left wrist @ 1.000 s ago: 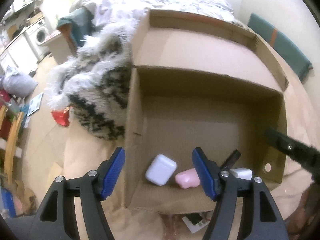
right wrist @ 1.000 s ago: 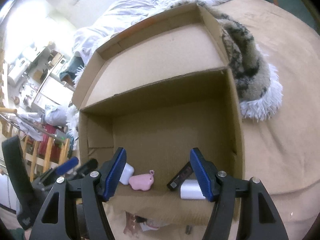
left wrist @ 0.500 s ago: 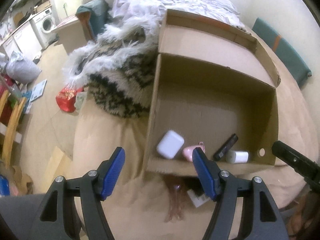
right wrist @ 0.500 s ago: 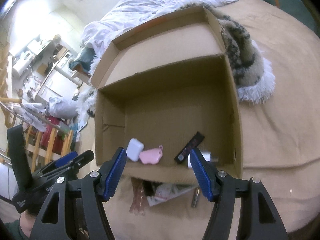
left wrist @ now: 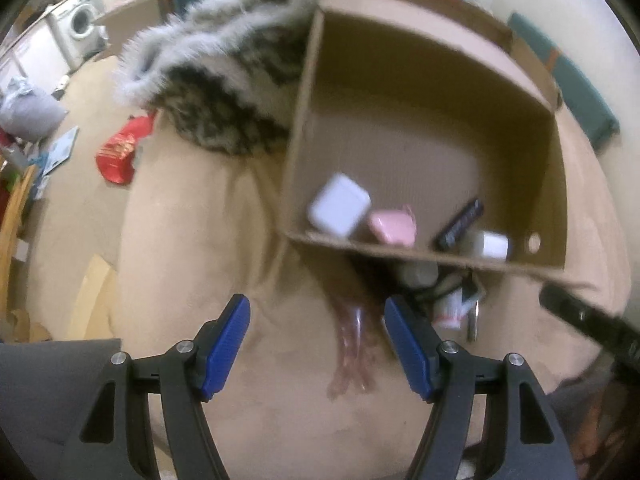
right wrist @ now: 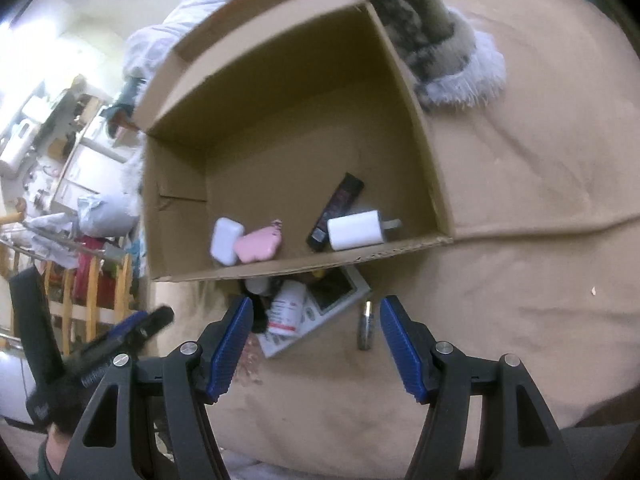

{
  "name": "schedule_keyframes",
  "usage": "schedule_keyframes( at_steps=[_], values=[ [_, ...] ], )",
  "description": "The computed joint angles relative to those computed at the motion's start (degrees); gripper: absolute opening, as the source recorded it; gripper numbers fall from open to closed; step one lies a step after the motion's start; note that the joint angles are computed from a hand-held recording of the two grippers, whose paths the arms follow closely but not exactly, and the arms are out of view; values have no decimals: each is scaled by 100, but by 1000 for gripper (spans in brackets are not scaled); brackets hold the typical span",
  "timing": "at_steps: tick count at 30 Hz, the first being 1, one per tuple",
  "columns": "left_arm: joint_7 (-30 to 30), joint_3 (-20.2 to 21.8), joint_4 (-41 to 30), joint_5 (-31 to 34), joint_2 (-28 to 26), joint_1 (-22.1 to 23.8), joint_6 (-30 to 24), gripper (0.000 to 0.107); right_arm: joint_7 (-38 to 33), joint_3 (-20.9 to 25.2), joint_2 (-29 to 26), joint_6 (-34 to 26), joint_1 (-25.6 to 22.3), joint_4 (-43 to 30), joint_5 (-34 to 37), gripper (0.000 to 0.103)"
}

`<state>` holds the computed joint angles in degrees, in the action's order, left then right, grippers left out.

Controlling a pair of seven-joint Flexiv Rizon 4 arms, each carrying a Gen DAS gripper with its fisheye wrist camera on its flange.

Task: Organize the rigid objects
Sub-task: 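Lift both open tools out of the box toward the remaining clutter, then grasp the pink claw hair clip with the left tool while the right tool grasps the AA battery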

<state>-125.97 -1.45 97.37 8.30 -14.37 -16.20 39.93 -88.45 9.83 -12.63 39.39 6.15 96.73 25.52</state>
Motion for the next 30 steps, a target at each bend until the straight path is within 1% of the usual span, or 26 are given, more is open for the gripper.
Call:
schedule_keyframes(
  at_steps=[4, 7, 10, 13, 14, 15, 16, 17, 18, 19, 21, 22, 23, 25, 26, 27, 30],
  values=[
    [-39, -2, -192, 188, -226, -86, -274, 67, 91, 2, -129, -44, 34, -75, -49, 69],
    [172, -81, -181, -188, -423, -20, -322, 67, 135, 20, -183, -34, 49, -99, -76, 69],
    [157, -40, -405, -130, -695, -103, -631, 67, 113, 41, -194, -39, 41, -112, -77, 69],
    [259, -44, -490, -300, -930, -83, -763, 66, 166, 23, -214, -80, 42, -111, -151, 69],
    [345, -86, -374, -517, -969, -14, -594, 66, 259, -3, -233, -95, 79, -97, -283, 69],
    [378, -87, -346, -601, -994, -4, -530, 66, 459, -63, -264, -101, 170, -43, -599, 69],
    [408, -79, -401, -606, -1036, -27, -575, 66, 667, -125, -300, -165, 250, 10, -937, 69],
    [441, -64, -496, -539, -1088, -78, -654, 66, 795, -152, -373, -360, 276, -10, -1126, 69],
    [472, -52, -549, -498, -1125, -115, -685, 63, 816, -139, -437, -526, 257, -61, -1156, 69],
    [496, -35, -615, -435, -1168, -160, -764, 62, 810, -123, -507, -690, 257, -113, -1216, 69],
    [485, 20, -745, -259, -1241, -265, -869, 62, 816, -118, -606, -817, 353, -107, -1554, 69],
    [453, 35, -802, -218, -1271, -302, -907, 61, 804, -109, -659, -862, 395, -117, -1682, 67],
    [424, 42, -836, -208, -1292, -323, -912, 59, 779, -90, -727, -938, 422, -156, -1745, 62],
    [447, 50, -853, -181, -1291, -342, -885, 41, 731, -53, -849, -1019, 471, -227, -1825, 60],
    [435, 65, -874, -139, -1289, -365, -900, 36, 708, -32, -894, -999, 497, -245, -1849, 60],
    [396, 92, -899, -89, -1287, -388, -928, 29, 695, -21, -931, -970, 539, -252, -1916, 60],
    [404, 79, -902, -101, -1285, -381, -933, 28, 813, -60, -996, -923, 709, -174, -2304, 61]
  ],
)
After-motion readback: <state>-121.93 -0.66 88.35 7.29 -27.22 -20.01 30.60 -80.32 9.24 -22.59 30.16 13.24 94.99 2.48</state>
